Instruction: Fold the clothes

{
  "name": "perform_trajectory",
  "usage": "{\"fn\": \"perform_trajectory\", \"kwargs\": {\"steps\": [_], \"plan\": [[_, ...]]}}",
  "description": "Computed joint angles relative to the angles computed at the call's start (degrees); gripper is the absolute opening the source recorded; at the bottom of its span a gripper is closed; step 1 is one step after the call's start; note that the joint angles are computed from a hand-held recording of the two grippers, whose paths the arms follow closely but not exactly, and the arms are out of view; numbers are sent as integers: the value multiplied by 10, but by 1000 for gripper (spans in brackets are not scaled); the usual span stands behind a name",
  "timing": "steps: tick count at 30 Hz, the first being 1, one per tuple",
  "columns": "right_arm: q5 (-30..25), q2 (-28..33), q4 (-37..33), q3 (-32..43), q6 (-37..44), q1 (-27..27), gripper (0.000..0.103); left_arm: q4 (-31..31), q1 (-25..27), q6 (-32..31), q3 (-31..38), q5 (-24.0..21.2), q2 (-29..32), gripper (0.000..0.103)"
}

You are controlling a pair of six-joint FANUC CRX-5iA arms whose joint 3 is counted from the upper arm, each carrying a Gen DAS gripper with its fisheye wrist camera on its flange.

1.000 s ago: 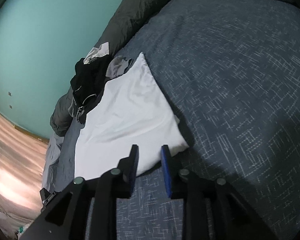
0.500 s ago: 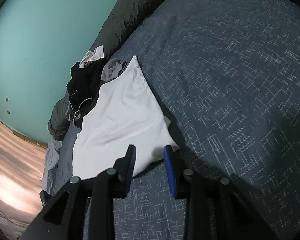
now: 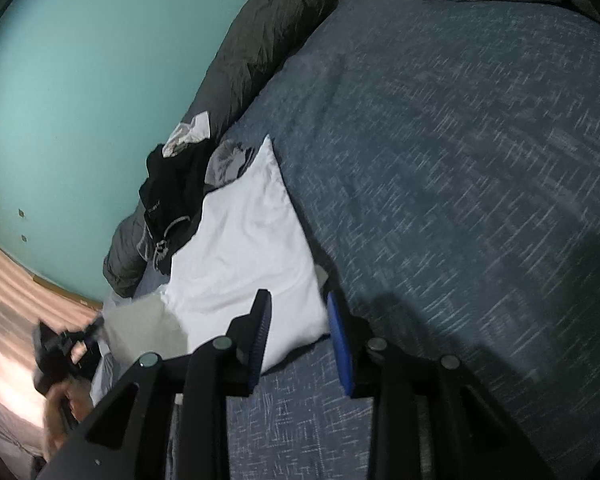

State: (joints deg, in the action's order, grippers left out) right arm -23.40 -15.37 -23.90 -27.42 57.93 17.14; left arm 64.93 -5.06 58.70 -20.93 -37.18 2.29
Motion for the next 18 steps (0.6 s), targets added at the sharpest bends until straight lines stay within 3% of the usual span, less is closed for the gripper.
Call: {"fn": "perform_trajectory", "kwargs": {"steps": [7, 11, 12, 15, 17, 18], "plan": [[-16, -24, -72, -2, 63, -59, 29, -99, -140, 65, 183, -42, 134, 7], [-51, -21, -154, 14, 140, -106, 29, -249, -189, 168, 285, -122, 228, 8], [-55, -20, -162, 16, 150, -110, 29, -272, -194, 184, 296, -132, 239, 8], [-83, -11, -206, 30, 201, -130, 29, -265, -196, 192, 272, -114, 239, 10], [-92, -6, -219, 36, 217, -133, 29, -236, -192, 164, 243, -106, 220, 24], [-93, -4, -220, 37, 220, -131, 29, -223, -190, 151, 229, -103, 211, 39]]}}
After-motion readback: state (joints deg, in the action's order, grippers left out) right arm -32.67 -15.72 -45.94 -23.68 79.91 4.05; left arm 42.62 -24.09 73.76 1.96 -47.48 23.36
